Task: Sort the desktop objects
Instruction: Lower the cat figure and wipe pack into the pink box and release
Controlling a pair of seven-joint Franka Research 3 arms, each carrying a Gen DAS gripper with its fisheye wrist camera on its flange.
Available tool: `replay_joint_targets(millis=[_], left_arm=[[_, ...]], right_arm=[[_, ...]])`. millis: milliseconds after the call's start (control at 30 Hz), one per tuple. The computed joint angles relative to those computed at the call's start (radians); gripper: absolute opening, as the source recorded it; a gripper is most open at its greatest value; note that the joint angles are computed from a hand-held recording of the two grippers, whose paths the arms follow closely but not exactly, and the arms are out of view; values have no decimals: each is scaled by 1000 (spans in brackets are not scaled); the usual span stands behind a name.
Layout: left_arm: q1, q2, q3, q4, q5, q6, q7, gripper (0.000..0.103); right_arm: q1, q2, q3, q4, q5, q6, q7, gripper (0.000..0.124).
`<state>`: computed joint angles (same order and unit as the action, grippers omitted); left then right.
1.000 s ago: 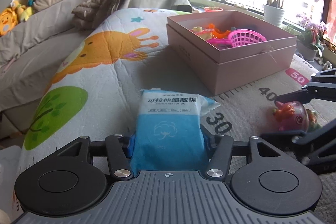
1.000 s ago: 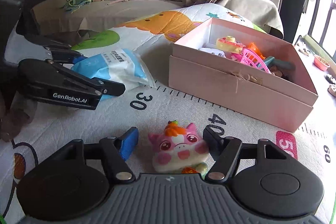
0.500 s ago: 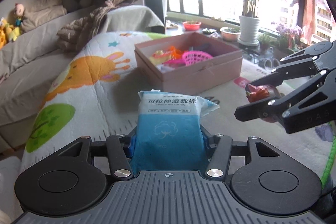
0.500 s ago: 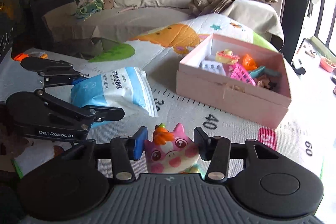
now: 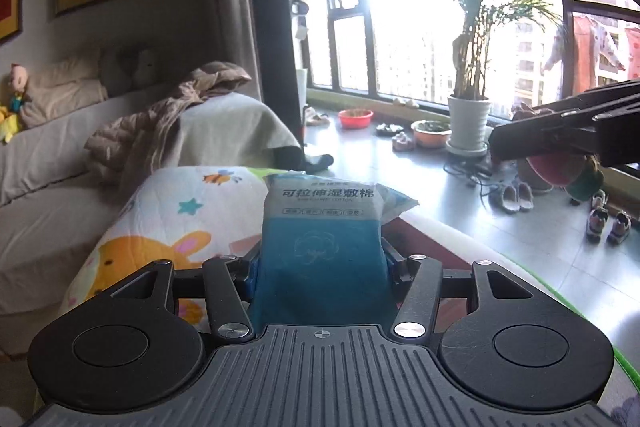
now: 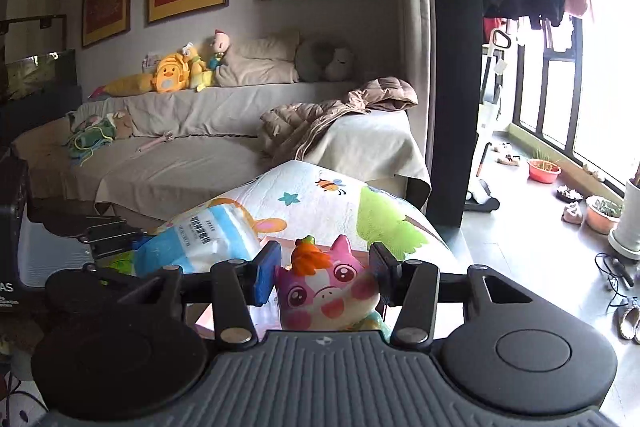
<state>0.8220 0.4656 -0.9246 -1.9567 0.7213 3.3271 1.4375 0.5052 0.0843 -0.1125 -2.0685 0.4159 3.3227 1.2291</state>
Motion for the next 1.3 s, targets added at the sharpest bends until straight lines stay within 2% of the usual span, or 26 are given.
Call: replay_joint_targets(millis=[33, 67, 100, 133, 167, 200, 233, 267, 300, 333, 367, 433, 467, 533, 600, 700, 733, 800, 967, 1100, 1133, 1167, 1267, 1300], left_arm=[[-66, 34, 49, 61, 37, -44, -44, 64], [-97, 54, 63, 88, 4, -89, -25, 70], [-93, 68, 42, 88, -83, -123, 48, 75], [-55, 84, 2, 68, -100, -127, 76, 79], [-27, 81, -8, 34, -76, -104, 69, 91], [-29, 54, 17, -1, -77, -69, 66, 95], [-58, 9, 76, -46, -100, -16, 68, 95], [-68, -14, 104, -76, -108, 9, 67, 95], [-43, -19, 97, -94, -81, 14, 35, 95], [10, -9, 55, -107, -63, 3, 12, 95], [61, 9, 7, -111, -52, -15, -5, 95], [97, 20, -19, -116, -60, -28, -16, 95], [83, 11, 1, -113, -71, -30, -18, 96], [8, -21, 86, -101, -102, -37, -24, 96], [-51, -38, 147, -88, -139, -67, -21, 96], [-72, -45, 168, -89, -187, -92, -3, 97], [-74, -48, 172, -93, -200, -90, 5, 97], [-78, -50, 175, -99, -227, -85, 22, 98], [-52, -54, 141, -124, -279, -81, 77, 99], [-36, -71, 127, -159, -293, -63, 91, 100], [-28, -76, 122, -170, -289, -58, 89, 100], [-20, -83, 118, -181, -282, -52, 86, 101], [-35, -121, 151, -220, -257, -27, 55, 101], [-38, -134, 161, -234, -248, -17, 40, 102]], right_arm=[[-4, 26, -2, 31, 1, -14, 5, 49], [-18, 56, 3, 66, -6, -31, 19, 49], [-22, 83, 0, 95, -17, -47, 36, 49], [-32, 107, 4, 120, -27, -61, 51, 49], [-43, 131, 10, 142, -36, -75, 65, 49], [-68, 152, 30, 164, -40, -94, 73, 49], [-84, 178, 41, 193, -49, -119, 85, 49], [-83, 207, 33, 225, -64, -146, 108, 49], [-73, 238, 14, 260, -85, -175, 138, 49], [-64, 275, -3, 303, -104, -207, 171, 49], [-72, 308, 3, 344, -113, -236, 192, 49], [-103, 366, 41, 415, -120, -267, 213, 49], [-106, 392, 47, 446, -133, -272, 230, 49], [-99, 436, 45, 499, -168, -277, 263, 49], [-45, 477, -20, 550, -231, -294, 326, 49], [15, 542, -114, 648, -322, -399, 431, 49], [15, 565, -123, 690, -338, -457, 458, 49], [-10, 591, -99, 731, -355, -524, 473, 49], [-38, 562, -54, 684, -429, -503, 489, 49], [6, 598, -144, 738, -542, -592, 649, 50], [-11, 589, -129, 722, -538, -582, 657, 51], [-52, 565, -79, 682, -512, -542, 639, 52], [-164, 461, 54, 515, -396, -380, 577, 63], [-183, 428, 74, 462, -363, -331, 564, 65]])
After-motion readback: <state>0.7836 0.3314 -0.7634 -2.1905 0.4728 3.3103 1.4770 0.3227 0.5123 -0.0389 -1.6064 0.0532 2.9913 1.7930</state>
